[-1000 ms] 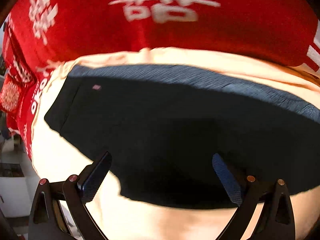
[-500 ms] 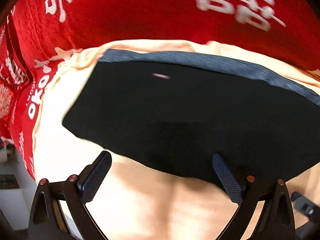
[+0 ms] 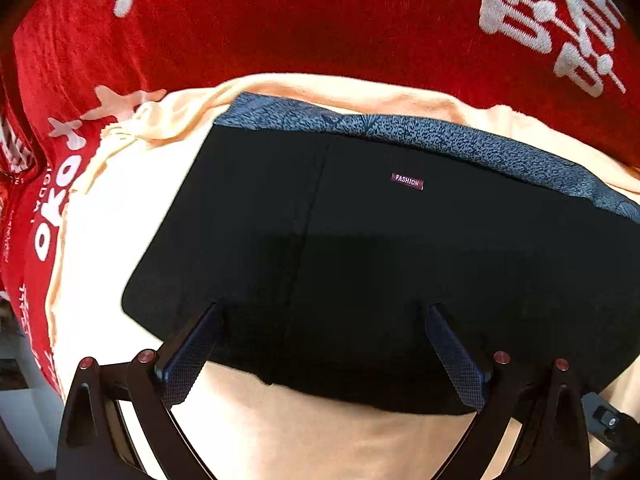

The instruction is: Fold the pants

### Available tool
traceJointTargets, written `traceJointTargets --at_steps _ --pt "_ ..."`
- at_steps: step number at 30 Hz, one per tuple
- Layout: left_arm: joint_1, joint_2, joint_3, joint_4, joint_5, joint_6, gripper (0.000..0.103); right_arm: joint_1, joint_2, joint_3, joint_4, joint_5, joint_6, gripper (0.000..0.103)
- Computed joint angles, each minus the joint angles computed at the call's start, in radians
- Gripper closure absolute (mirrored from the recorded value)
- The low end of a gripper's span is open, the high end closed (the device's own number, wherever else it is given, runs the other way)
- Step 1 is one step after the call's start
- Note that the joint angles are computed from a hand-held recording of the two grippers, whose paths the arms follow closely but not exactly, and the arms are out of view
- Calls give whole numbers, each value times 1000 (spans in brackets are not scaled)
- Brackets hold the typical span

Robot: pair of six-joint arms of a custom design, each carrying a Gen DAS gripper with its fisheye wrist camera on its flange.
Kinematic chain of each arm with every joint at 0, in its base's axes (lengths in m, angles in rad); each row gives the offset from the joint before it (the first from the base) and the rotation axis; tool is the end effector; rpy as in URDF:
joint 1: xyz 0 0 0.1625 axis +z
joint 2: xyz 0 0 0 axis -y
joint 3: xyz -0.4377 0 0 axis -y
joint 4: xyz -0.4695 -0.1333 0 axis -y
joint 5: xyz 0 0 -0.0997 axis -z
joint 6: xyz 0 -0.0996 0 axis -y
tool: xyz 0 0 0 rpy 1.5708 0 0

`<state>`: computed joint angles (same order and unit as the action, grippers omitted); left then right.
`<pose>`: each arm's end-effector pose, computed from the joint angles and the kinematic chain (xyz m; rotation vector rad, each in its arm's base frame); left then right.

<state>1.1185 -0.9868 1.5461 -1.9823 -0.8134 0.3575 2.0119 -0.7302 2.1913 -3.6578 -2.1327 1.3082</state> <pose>-0.1364 -0.7423 0.1923 1.0001 2.1560 0.1309 0.2893 -0.4248 -0.0221 1.3988 2.4057 -1.1885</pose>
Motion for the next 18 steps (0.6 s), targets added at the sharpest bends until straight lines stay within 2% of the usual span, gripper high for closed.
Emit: traceJointTargets --at_steps 1,2,3,6,8,10,13,15,18 --pt "-1 5 -4 2 1 0 1 -10 1 0 -23 14 0 59" --pt "-5 5 -6 3 -13 0 1 -17 -3 1 -29 21 -4 71" --pt "-8 3 -7 -3 -30 6 1 -18 -19 -2 -3 10 -18 93" --pt "-19 -8 13 -47 -47 63 1 5 -75 -19 128 -42 -69 93" --pt "-20 -14 47 -98 -8 136 1 38 -90 -35 228 -87 -68 94" --pt "-9 -16 86 -149 63 206 1 46 -81 -44 295 -100 -44 94" --pt "14 -34 117 -206 47 270 1 23 -34 -39 277 -62 -3 94" --pt "13 -41 134 -247 49 320 1 26 -16 -35 230 -75 -12 94" --pt "6 -35 122 -204 69 278 1 23 -36 -23 240 -39 -23 85"
